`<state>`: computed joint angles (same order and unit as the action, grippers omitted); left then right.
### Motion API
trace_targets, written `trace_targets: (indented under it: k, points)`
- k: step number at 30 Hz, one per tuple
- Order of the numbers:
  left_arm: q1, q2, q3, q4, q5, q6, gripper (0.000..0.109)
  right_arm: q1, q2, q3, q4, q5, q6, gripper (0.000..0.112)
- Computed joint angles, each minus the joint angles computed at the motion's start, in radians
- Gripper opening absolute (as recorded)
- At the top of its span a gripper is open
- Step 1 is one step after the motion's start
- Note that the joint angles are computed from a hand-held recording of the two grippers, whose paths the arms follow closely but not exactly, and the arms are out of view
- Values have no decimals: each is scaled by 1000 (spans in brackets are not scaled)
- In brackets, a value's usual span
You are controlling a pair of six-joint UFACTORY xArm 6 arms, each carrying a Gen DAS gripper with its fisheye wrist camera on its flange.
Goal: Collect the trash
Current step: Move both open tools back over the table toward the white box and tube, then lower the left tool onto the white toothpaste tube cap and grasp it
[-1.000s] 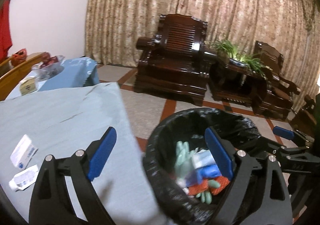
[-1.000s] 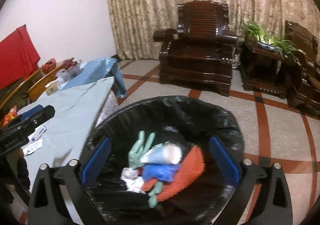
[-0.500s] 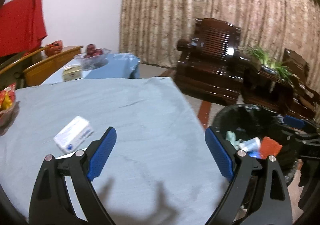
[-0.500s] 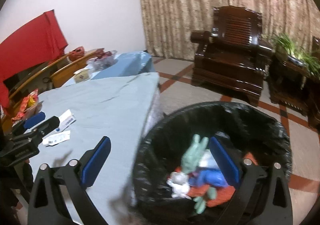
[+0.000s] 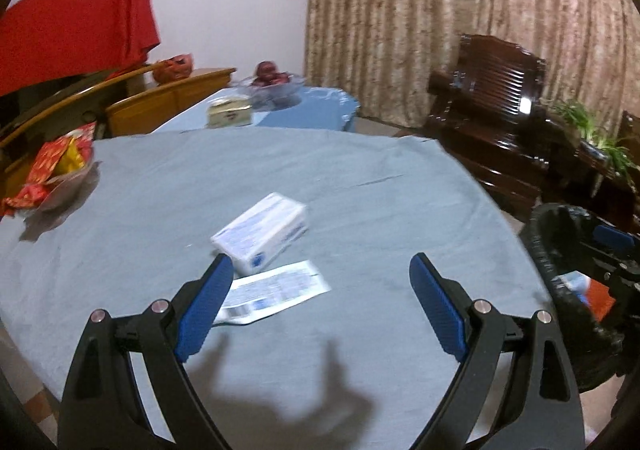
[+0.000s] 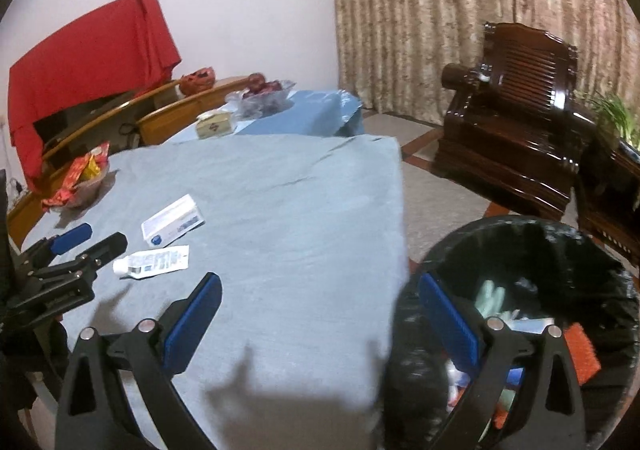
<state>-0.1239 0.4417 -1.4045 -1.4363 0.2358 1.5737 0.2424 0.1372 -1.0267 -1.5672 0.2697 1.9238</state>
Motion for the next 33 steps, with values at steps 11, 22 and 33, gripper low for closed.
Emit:
trace_targets:
  k: [11,22,33]
  points:
    - [95,202,-173,391,-23,-377,73,43,150,-113,155,8,-167,97]
    - [120,284,-251,542,64,-533,65,54,235,-172,265,29,-273,97]
    - [130,319,-288,693,130,-690,45,49,253,-181,287,19,-309,97]
